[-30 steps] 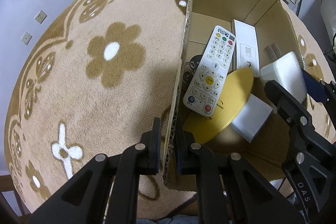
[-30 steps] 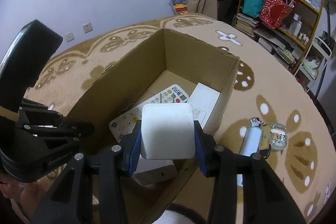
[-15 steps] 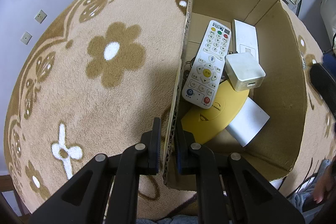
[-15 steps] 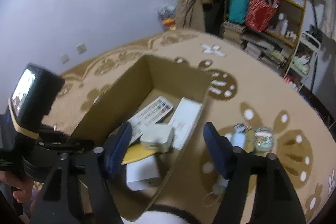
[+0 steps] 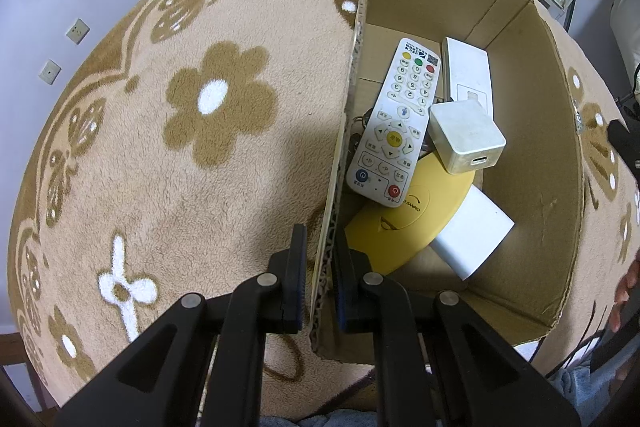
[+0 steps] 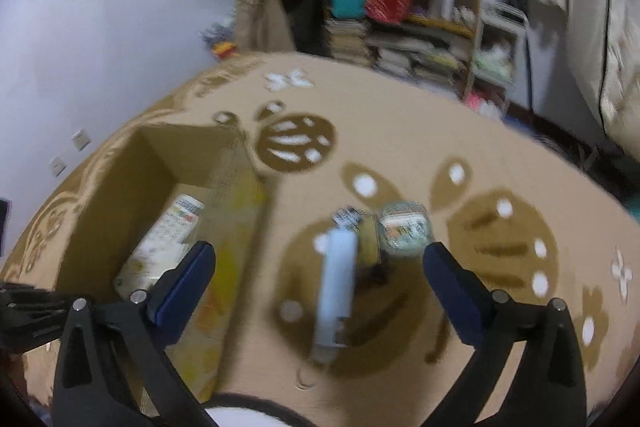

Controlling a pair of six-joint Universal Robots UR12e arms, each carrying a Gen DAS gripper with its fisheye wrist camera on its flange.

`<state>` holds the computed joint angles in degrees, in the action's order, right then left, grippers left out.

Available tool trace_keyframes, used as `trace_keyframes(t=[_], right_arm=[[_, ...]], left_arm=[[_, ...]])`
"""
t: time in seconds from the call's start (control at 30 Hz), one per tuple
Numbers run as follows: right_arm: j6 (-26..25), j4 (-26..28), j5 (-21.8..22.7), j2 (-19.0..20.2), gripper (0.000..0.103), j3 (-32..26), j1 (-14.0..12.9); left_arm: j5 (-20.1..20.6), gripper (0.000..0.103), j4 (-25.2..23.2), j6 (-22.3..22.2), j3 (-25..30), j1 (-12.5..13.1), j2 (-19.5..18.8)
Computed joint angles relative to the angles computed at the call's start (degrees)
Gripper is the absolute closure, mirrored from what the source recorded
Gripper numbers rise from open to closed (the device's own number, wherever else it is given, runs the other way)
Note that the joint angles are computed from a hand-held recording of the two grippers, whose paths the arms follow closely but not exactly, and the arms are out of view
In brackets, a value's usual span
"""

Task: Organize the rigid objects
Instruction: 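Move the right tool to the light blue cylinder and close on it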

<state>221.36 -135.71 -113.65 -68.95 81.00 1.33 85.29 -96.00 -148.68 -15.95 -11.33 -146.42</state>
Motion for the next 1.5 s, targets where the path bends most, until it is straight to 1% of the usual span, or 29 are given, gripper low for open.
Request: trace_keyframes(t=[0.03, 0.13, 0.17, 0.33, 0.4, 0.5, 0.6, 0.7, 0.77, 0.97, 1.0, 1.03, 1.07, 1.1, 1.13, 1.2, 1.27, 1.3, 1.33, 1.37, 1.43, 1.47, 1.5], right_arm=[[0.6, 0.2, 0.4, -0.2, 0.000, 0.5, -0.3], [3.3, 2.3, -1.0, -0.5, 0.000, 1.2, -0.5], [4.0, 2.6, -0.8, -0.5, 0.000, 1.5, -0.7], [7.7, 5.0, 1.3, -0.1, 0.000, 1.9, -1.6], [8.2, 5.6, 2.6, 0.2, 0.000, 2.0, -1.9], [10.1, 6.8, -0.5, 0.8, 0.000, 1.5, -1.3], [9.4, 6.5, -0.3, 1.3, 0.000, 1.3, -1.2], [8.2, 7.9, -0.7, 2.0, 0.000, 0.4, -1.0], [7.5, 8.5, 0.3, 2.4, 0.005, 0.1, -1.0], [6.8, 8.8, 0.8, 3.0, 0.006, -0.4, -0.9], [6.6, 8.7, 1.1, 3.0, 0.009, -0.3, -0.9], [6.5, 8.7, 1.4, 3.1, 0.014, -0.4, -0.9], [6.5, 9.0, 2.1, 3.2, 0.018, -0.5, -1.0], [6.7, 9.3, 2.6, 3.3, 0.026, -0.6, -1.0], [7.0, 10.0, 2.9, 3.5, 0.031, -0.8, -1.0], [7.6, 11.5, 2.6, 3.8, 0.032, -1.4, -0.9], [7.1, 11.8, 2.0, 4.0, 0.039, -1.6, -0.7], [6.7, 12.2, 1.7, 4.1, 0.049, -1.8, -0.6], [6.7, 12.7, 1.1, 4.2, 0.055, -2.0, -0.5], [6.8, 12.1, 0.7, 4.2, 0.058, -1.8, -0.4], [6.8, 10.3, 1.6, 4.0, 0.070, -1.1, -0.5], [6.9, 10.1, 2.3, 4.0, 0.073, -1.1, -0.6], [6.8, 10.2, 2.5, 4.1, 0.074, -1.2, -0.6]], left_arm=[[0.0, 0.091, -0.1, 0.0, 0.0, 0.0, 0.0], [0.0, 0.091, 0.0, 0.0, 0.0, 0.0, 0.0], [0.0, 0.091, 0.0, 0.0, -0.1, 0.0, 0.0], [-0.1, 0.091, -0.1, -0.1, 0.0, 0.0, 0.0], [0.0, 0.091, 0.1, -0.2, -0.2, -0.1, 0.1], [0.1, 0.091, 0.3, -0.1, -0.5, -0.1, 0.2], [0.3, 0.091, 0.6, 0.0, -0.9, -0.2, 0.4], [0.3, 0.091, 0.7, 0.1, -1.1, -0.2, 0.5], [0.2, 0.091, 0.4, 0.0, -0.8, -0.1, 0.4], [0.2, 0.091, 0.4, 0.0, -0.7, -0.1, 0.3], [0.2, 0.091, 0.6, 0.1, -0.9, -0.1, 0.4], [0.3, 0.091, 0.8, 0.1, -1.1, -0.1, 0.5], [0.3, 0.091, 0.8, 0.1, -1.1, -0.1, 0.5], [0.3, 0.091, 0.9, 0.2, -1.2, -0.1, 0.5], [0.4, 0.091, 0.9, 0.2, -1.2, -0.1, 0.5], [0.4, 0.091, 0.9, 0.2, -1.1, -0.1, 0.5], [0.4, 0.091, 0.9, 0.2, -1.1, -0.2, 0.5], [0.4, 0.091, 0.9, 0.2, -1.1, -0.2, 0.5], [0.5, 0.091, 0.9, 0.3, -1.1, -0.2, 0.5], [0.5, 0.091, 0.9, 0.3, -1.1, -0.2, 0.5], [0.6, 0.091, 1.0, 0.3, -1.1, -0.2, 0.5], [0.6, 0.091, 1.0, 0.3, -1.1, -0.2, 0.5], [0.5, 0.091, 1.0, 0.3, -1.2, -0.2, 0.5]])
